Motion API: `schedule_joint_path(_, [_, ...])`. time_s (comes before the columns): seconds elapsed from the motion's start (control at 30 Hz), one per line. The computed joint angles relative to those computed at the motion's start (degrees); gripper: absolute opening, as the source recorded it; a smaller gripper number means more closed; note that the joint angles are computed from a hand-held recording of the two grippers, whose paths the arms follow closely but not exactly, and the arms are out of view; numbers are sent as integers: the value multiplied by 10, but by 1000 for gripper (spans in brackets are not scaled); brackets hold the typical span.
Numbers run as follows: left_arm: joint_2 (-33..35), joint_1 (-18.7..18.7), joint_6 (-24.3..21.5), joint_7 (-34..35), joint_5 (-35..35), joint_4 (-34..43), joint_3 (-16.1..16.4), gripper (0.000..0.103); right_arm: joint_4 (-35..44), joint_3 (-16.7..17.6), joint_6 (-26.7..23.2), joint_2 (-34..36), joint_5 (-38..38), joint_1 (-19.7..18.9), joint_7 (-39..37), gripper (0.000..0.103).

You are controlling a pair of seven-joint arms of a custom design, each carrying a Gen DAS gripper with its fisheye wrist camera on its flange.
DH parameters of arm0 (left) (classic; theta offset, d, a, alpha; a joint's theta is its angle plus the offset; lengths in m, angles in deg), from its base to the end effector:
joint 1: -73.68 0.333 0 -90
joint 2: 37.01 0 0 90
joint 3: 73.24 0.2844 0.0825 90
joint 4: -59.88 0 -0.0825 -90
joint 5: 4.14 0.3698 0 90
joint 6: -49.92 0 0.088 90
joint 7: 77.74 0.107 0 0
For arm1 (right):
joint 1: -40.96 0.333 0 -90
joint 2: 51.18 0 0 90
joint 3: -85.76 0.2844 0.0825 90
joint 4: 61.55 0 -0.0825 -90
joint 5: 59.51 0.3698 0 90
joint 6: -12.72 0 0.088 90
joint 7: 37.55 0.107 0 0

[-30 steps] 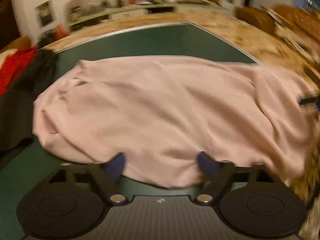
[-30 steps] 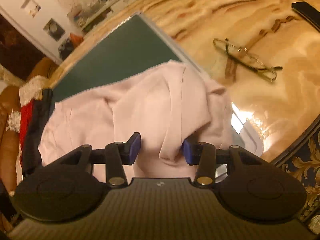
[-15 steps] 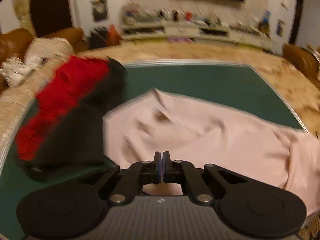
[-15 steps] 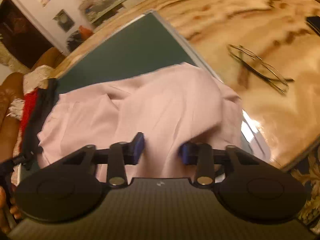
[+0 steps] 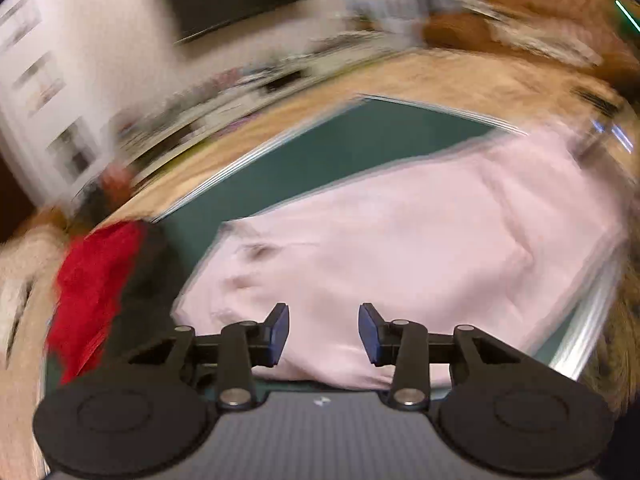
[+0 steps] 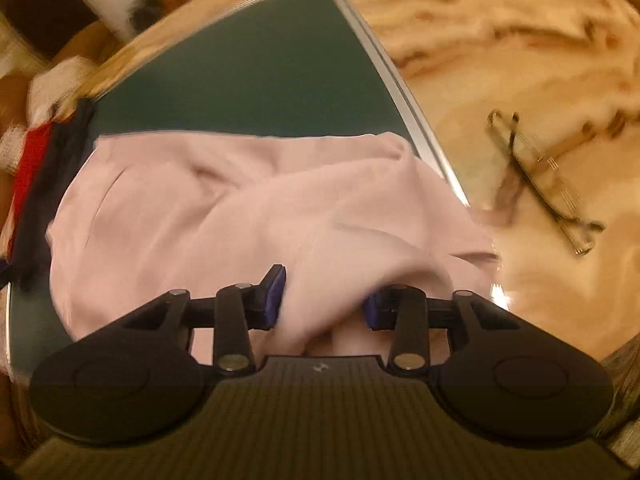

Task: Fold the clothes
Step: 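Grasp the pink shirt with the left tool while the right tool holds it, then hold the pink shirt with both tools and spread it on the table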

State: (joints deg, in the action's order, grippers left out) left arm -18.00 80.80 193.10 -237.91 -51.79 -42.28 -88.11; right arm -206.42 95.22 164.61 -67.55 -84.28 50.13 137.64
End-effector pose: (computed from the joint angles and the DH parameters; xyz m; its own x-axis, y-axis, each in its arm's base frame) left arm 0.6462 -0.0693 0.3923 -0.9079 -0.2491 -0.3371 0.0105 0.7905 -0.6123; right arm 0.4340 0.1582 0.3960 -0.6576 -0.6990 -0.2808 -0.5854 0.7088 -0.3936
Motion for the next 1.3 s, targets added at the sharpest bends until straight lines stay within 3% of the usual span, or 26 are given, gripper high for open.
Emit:
schedule_joint_path(0.07, [-14,2,7,87,-1,-38,-10,45,-8,14,-49,-33,-15,17,-41,46])
schedule_joint_path(0.2, [-23,0,2,187,0,-67,-10,44,36,43,-171,-33,-33,54,-117,53])
schedule_joint_path(0.33, [-26,-1,-13,242,21,-67,3,42,76,56,-224,-7,-101,92,-237,56])
schedule_joint_path(0.43, [-26,0,-12,272,37,-69,11,42,96,75,-281,26,-194,116,-329,56])
schedule_joint_path(0.57, [-24,-1,29,328,20,-91,-1,41,107,69,-299,72,-290,152,-457,56])
schedule_joint_path(0.77, [-15,-3,32,334,-15,-91,-7,41,136,47,-318,150,-403,190,-602,56])
schedule_joint_path(0.87, [-6,-6,22,319,-12,-80,-7,43,144,23,-269,153,-395,191,-608,55])
schedule_joint_path(0.97, [8,-9,0,292,6,-58,-6,45,178,-11,-188,147,-257,164,-578,15])
schedule_joint_path(1.17, [22,-9,-6,279,12,-42,-19,45,130,-81,87,112,115,81,-551,13])
schedule_joint_path(1.23, [24,-12,-13,266,17,-37,-19,44,112,-95,131,112,228,67,-556,13])
schedule_joint_path(1.3, [34,-21,-28,221,39,-18,-14,25,109,-93,123,117,257,45,-530,13])
